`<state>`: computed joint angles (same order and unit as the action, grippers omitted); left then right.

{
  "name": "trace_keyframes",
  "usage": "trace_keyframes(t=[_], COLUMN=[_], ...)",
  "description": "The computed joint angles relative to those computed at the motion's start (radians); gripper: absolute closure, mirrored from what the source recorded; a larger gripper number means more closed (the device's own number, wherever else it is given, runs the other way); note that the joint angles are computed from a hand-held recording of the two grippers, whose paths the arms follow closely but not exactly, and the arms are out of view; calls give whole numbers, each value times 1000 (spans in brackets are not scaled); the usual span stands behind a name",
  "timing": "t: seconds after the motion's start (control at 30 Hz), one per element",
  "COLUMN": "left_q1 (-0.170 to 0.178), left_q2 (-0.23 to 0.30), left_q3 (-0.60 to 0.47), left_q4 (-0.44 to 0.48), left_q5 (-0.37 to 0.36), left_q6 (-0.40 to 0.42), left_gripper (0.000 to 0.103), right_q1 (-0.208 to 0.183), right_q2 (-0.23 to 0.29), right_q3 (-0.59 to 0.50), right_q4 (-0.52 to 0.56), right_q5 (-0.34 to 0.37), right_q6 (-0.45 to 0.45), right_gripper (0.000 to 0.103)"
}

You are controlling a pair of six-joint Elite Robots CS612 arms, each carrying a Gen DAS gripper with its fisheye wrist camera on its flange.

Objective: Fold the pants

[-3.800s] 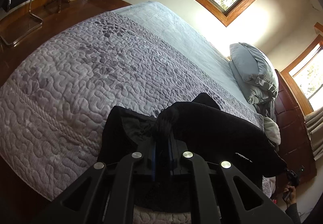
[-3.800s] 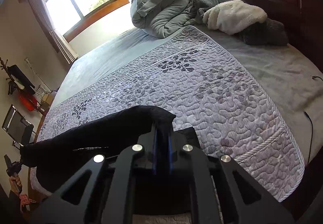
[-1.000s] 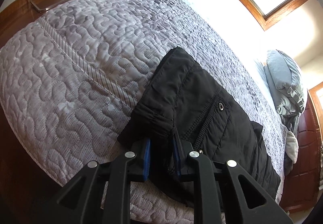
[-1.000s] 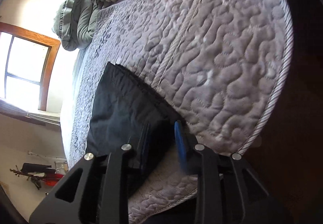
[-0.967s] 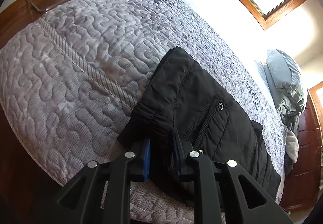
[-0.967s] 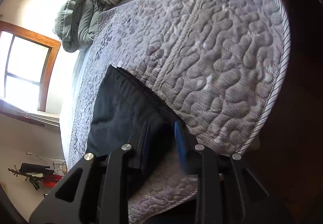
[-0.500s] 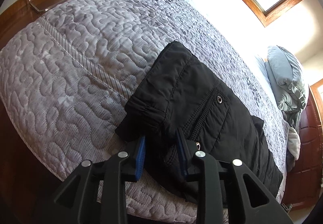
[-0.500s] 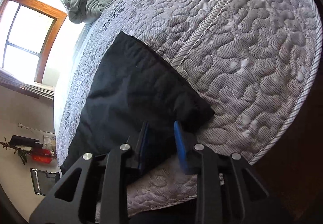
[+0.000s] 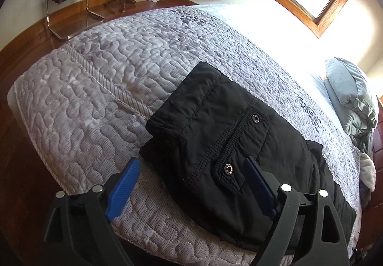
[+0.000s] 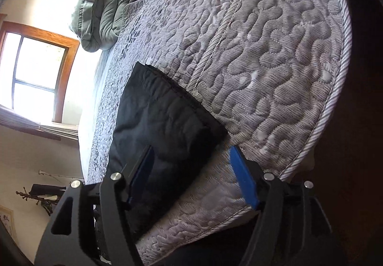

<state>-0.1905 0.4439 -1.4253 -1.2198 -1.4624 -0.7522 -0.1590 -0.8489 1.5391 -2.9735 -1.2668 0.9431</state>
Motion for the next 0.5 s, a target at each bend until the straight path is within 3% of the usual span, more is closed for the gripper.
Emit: trace_keyframes(t=[0.5], left_q1=[-10], left_q2=[-1], left_q3=[6], left_q4=[22], left_q5=[32], left_q6=[-6], left_gripper=[14], right_q1=[0], right_q2=[34], right_q3=[-30], right_q4=[-7], right_q5=[25], right_q6=[24], right_gripper=[32])
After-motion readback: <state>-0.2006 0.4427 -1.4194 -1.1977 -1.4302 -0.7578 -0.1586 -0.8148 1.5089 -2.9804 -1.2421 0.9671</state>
